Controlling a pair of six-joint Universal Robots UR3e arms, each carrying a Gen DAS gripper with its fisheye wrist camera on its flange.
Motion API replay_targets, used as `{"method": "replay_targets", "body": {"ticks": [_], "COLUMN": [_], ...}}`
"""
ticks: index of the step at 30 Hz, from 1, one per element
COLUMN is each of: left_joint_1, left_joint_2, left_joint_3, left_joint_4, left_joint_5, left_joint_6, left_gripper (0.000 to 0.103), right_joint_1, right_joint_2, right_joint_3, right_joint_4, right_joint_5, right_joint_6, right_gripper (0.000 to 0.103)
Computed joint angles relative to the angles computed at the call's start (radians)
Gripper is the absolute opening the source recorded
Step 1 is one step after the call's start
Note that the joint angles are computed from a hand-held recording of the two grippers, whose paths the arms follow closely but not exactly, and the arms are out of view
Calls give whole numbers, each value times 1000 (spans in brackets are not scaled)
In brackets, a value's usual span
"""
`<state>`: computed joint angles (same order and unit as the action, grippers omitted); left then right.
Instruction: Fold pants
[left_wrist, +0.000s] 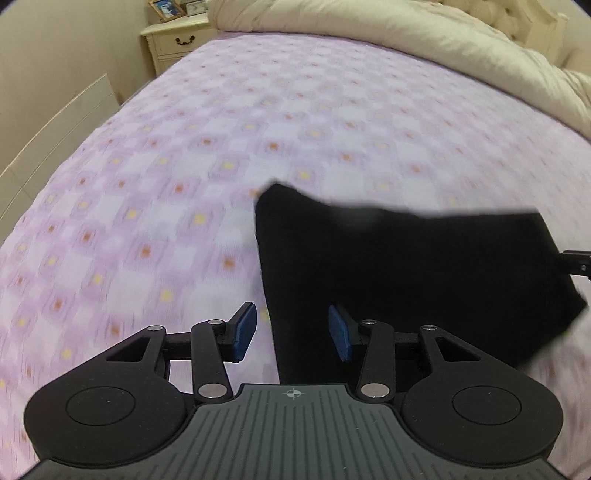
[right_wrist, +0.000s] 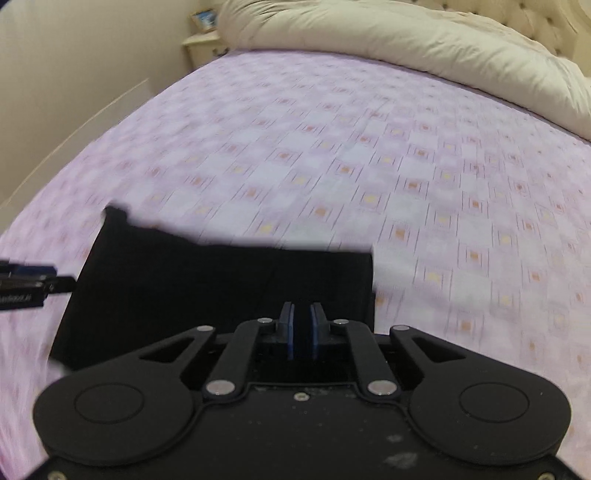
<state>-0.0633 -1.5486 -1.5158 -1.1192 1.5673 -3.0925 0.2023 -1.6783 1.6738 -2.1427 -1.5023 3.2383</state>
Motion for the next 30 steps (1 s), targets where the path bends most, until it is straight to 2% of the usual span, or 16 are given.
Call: {"method": "replay_targets", "body": {"ticks": [3, 4, 6, 8, 9, 11, 12, 13, 15, 19, 22, 24, 28, 30], "left_joint_1": [-27, -27, -10, -13, -21, -39, -46, -53, -72, -171, -305, -398, -574, -648], "left_joint_2": [22, 17, 31, 12, 9, 36, 53, 71, 112, 113, 60, 29, -45, -83], "left_joint_3": [-64, -80, -138, -87, -55, -44, -34, -20, 12, 151, 299, 382, 550, 637], "left_joint_4": [-29, -40, 5, -36, -54, -44, -48, -62, -98, -224, -345, -410, -555, -633], "left_joint_5": [23, 27, 8, 16, 30, 50, 51, 51, 56, 128, 257, 347, 507, 563], "left_joint_6": [11, 8, -9, -25, -39, -58, -67, -81, -132, -278, -426, -513, -655, -721], "left_gripper": [43, 44, 45, 43, 43, 43, 43, 43, 43, 43, 43, 43, 43, 43], "right_joint_1": [37, 47, 46, 49, 60, 65, 71, 82, 94, 116, 72, 94, 53, 69], "right_joint_2": [-71, -80, -90, -98, -111, -167, -203, -239, -309, -402, -458, -466, -491, -486], "right_joint_3": [51, 72, 119, 120, 114, 129, 133, 133, 127, 58, -20, -79, -183, -242], "right_joint_4": [111, 136, 151, 166, 167, 142, 132, 123, 106, 181, 312, 374, 526, 601], "right_joint_5": [-32, -47, -51, -52, -58, -45, -45, -58, -72, -88, -20, -45, -11, -35], "right_joint_6": [-17, -17, -7, 12, 15, 26, 40, 56, 74, 96, 90, 97, 89, 103], "right_gripper": [10, 3, 0, 0, 2, 17, 35, 47, 48, 61, 61, 62, 75, 76]}}
